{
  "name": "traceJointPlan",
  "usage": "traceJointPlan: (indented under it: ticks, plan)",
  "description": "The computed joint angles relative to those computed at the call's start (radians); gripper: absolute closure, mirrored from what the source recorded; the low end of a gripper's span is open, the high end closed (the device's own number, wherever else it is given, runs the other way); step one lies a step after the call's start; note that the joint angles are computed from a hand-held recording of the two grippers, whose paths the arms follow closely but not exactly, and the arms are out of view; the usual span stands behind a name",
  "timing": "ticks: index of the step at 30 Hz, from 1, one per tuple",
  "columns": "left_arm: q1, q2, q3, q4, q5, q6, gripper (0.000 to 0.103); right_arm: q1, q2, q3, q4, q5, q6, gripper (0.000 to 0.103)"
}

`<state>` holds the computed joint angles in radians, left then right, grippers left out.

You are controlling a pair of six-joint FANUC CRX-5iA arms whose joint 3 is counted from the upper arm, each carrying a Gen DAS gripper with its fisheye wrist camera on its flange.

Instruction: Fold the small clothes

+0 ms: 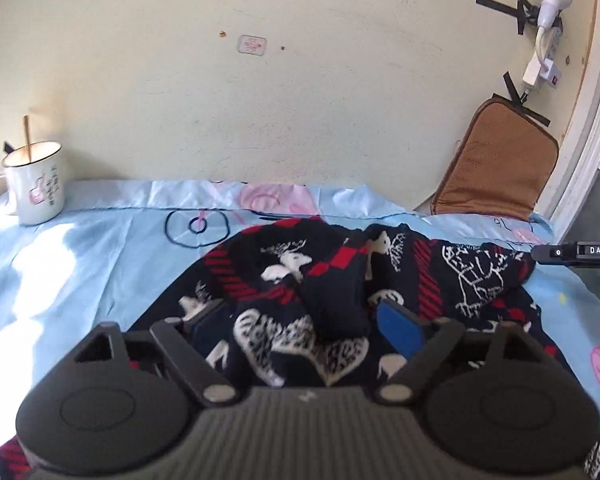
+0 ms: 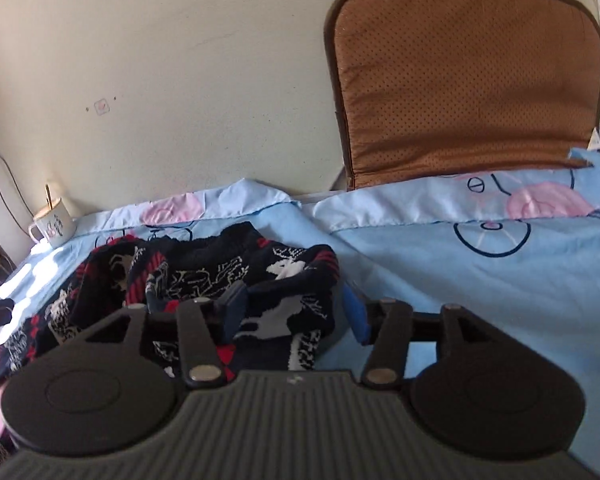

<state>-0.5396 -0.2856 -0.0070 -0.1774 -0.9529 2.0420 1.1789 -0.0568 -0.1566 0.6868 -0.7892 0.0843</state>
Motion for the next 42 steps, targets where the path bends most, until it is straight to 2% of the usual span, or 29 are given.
traceJointPlan:
  ticks: [1,2,3,4,5,6,7,8,10,11,12,14,16,20,22,23,24,25,26,28,30,31,32,33,35,36,37,39,42]
  plan:
    - [0.002,0.041,0.022,0.015,0.014,-0.022,0.014,-0.022,0.029,0.051,-0.092,0.003,0.050,0.048]
    - [-0.006,0.081,0.049,0.013,0.017,-0.029,0.014,-0.045,0.061,0.111,-0.197,-0.006,0.132,0.059]
    - [-0.018,0.117,0.076,0.001,0.012,-0.026,0.018,-0.061,0.098,0.168,-0.250,-0.037,0.181,0.089]
    - [-0.029,0.153,0.103,-0.008,0.003,-0.027,0.042,-0.072,0.132,0.213,-0.251,-0.073,0.185,0.090]
    - [-0.039,0.195,0.137,-0.007,-0.027,-0.039,0.062,-0.079,0.155,0.230,-0.209,-0.076,0.159,0.090]
    - [-0.043,0.233,0.172,-0.002,-0.068,-0.044,0.098,-0.087,0.181,0.251,-0.165,-0.081,0.131,0.091]
    - [-0.042,0.274,0.206,0.006,-0.114,-0.034,0.097,-0.090,0.223,0.287,-0.103,-0.115,0.101,0.091]
    - [-0.040,0.287,0.210,0.011,-0.118,-0.025,0.097,-0.088,0.271,0.327,-0.036,-0.162,0.095,0.091]
    - [-0.027,0.284,0.192,0.024,-0.108,-0.017,0.097,-0.075,0.413,0.447,0.108,-0.327,0.234,0.086]
    - [-0.013,0.270,0.173,0.048,-0.095,-0.019,0.097,-0.076,0.446,0.482,0.114,-0.355,0.293,0.072]
    - [-0.004,0.255,0.158,0.054,-0.089,-0.015,0.097,-0.080,0.444,0.484,0.099,-0.342,0.300,0.068]
    - [0.003,0.226,0.142,0.037,-0.083,0.003,0.097,-0.097,0.351,0.363,0.106,-0.195,0.174,0.067]
    - [0.022,0.200,0.114,0.062,-0.067,-0.007,0.097,-0.103,0.261,0.249,0.122,-0.092,0.057,0.054]
    - [0.038,0.184,0.094,0.106,-0.038,-0.041,0.097,-0.094,0.050,-0.047,0.236,0.147,-0.208,0.013]
    - [0.036,0.187,0.098,0.114,-0.041,-0.039,0.097,-0.070,0.022,-0.083,0.205,0.160,-0.223,0.011]
    - [0.036,0.187,0.101,0.119,-0.044,-0.030,0.097,-0.046,0.043,-0.048,0.145,0.104,-0.170,0.019]
    - [0.044,0.177,0.090,0.140,-0.033,-0.029,0.097,-0.027,0.074,0.007,0.076,0.027,-0.088,0.071]
    - [0.057,0.156,0.068,0.175,-0.009,-0.030,0.097,-0.016,0.105,0.052,0.036,-0.035,-0.052,0.091]
    - [0.071,0.130,0.044,0.207,0.017,-0.032,0.097,-0.013,0.103,0.055,0.042,-0.048,-0.068,0.091]
    - [0.093,0.076,0.003,0.256,0.067,-0.033,0.097,-0.013,0.094,0.034,0.128,-0.040,-0.147,0.091]
    - [0.102,0.060,0.013,0.253,0.052,-0.001,0.097,-0.003,0.140,0.090,0.162,-0.133,-0.135,0.087]
    - [0.101,0.069,0.036,0.231,0.020,0.026,0.097,-0.003,0.182,0.131,0.172,-0.189,-0.084,0.081]
    - [0.098,0.088,0.067,0.205,-0.026,0.059,0.096,0.002,0.225,0.178,0.166,-0.255,-0.017,0.053]
    - [0.092,0.112,0.102,0.172,-0.081,0.101,0.091,0.012,0.269,0.222,0.172,-0.342,0.039,0.034]
    - [0.099,0.146,0.139,0.129,-0.175,0.161,0.083,0.041,0.300,0.229,0.242,-0.457,0.048,0.033]
    - [0.107,0.132,0.123,0.117,-0.180,0.183,0.083,0.054,0.295,0.213,0.283,-0.470,0.009,0.033]
    - [0.124,0.095,0.084,0.118,-0.161,0.207,0.083,0.071,0.271,0.177,0.339,-0.463,-0.060,0.033]
    - [0.178,-0.010,-0.017,0.160,-0.102,0.227,0.082,0.092,0.213,0.104,0.421,-0.378,-0.147,0.033]
    - [0.199,-0.175,-0.116,0.109,-0.076,0.308,0.073,0.096,0.205,0.114,0.432,-0.161,-0.006,0.034]
